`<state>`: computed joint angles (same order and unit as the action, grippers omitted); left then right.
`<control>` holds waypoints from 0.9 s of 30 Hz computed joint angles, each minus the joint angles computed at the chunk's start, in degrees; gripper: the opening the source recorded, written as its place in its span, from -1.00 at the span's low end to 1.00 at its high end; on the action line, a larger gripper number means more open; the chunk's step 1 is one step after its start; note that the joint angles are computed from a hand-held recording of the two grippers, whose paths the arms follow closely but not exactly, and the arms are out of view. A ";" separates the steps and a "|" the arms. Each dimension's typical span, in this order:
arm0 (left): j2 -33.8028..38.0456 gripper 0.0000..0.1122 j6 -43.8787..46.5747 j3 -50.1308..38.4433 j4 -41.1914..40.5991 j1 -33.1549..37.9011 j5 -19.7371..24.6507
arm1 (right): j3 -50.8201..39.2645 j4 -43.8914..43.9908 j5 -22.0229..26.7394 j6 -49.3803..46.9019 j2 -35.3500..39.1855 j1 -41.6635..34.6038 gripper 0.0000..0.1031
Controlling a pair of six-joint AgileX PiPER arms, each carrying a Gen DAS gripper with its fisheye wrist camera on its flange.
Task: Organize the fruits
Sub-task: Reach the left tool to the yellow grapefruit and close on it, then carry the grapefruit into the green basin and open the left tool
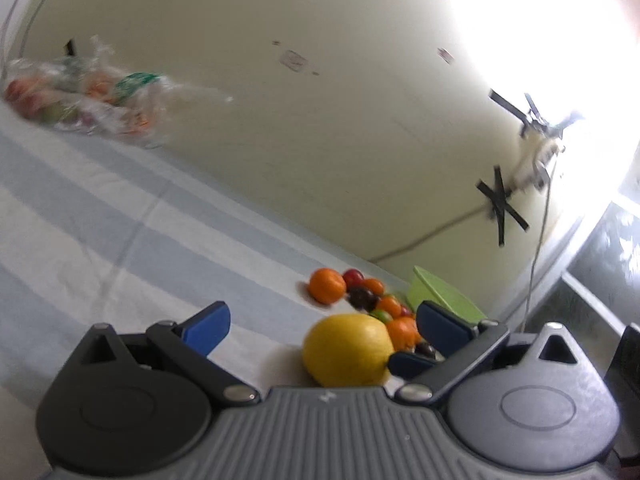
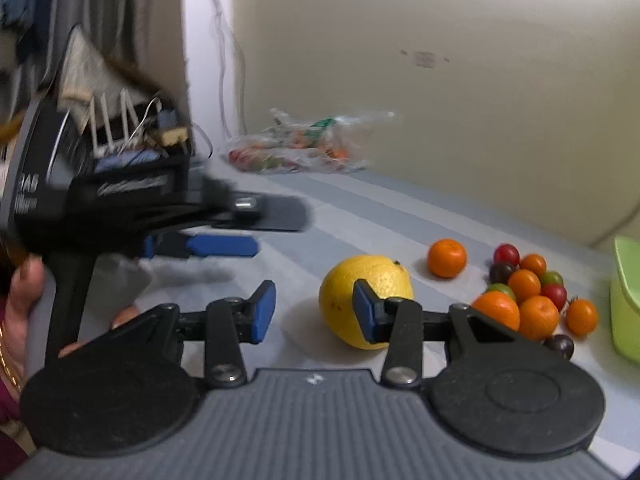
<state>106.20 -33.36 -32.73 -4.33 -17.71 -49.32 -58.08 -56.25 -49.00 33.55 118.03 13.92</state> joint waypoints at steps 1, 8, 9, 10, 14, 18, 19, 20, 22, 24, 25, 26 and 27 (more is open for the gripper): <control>0.11 0.83 0.50 -0.44 0.22 -0.32 0.61 | 1.19 2.66 -0.11 -3.02 -0.27 0.59 0.18; 1.25 0.45 5.04 -6.26 -0.93 -2.19 11.58 | -1.83 7.47 3.72 -9.23 2.51 1.09 0.41; 1.19 0.43 5.57 -6.22 -1.38 -2.35 11.89 | -3.00 5.82 4.52 -7.58 3.02 1.02 0.41; 1.22 0.33 5.90 -6.36 -1.51 -2.37 12.23 | -3.56 4.83 5.26 -6.46 3.26 1.04 0.42; 1.48 0.07 5.56 -6.02 0.53 -2.65 11.05 | -4.47 4.07 6.44 -4.50 4.14 1.45 0.44; 0.52 0.04 11.46 -7.85 -6.43 -5.69 14.49 | -3.34 6.21 5.75 -4.49 3.82 1.61 0.28; 0.24 0.04 11.59 -8.77 -6.56 -6.07 15.79 | -2.08 7.11 4.74 -5.50 3.44 1.20 0.28; 0.13 0.04 11.36 -10.12 -6.11 -6.46 17.15 | -0.46 9.00 3.56 -7.90 2.95 0.83 0.28; 0.57 0.04 12.10 -13.45 -6.07 -7.49 19.38 | 2.57 12.14 0.90 -11.98 1.88 -0.77 0.28; 1.97 0.04 15.13 -19.04 -7.28 -9.04 22.81 | 3.82 12.58 -1.84 -12.61 1.57 -3.72 0.28; 3.28 0.04 17.26 -23.40 -8.10 -9.87 25.60 | 4.42 12.98 -3.32 -12.90 1.42 -5.48 0.27; 4.67 0.04 18.77 -27.38 -8.61 -10.49 28.04 | 4.80 13.45 -4.66 -13.29 1.43 -7.16 0.27; 6.44 0.04 19.81 -31.92 -8.60 -11.01 30.64 | 5.02 14.05 -6.06 -13.64 1.56 -9.21 0.27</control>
<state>112.64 -13.55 -64.66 -12.93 -28.72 -18.69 -53.07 -42.21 -55.06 19.90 119.59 4.71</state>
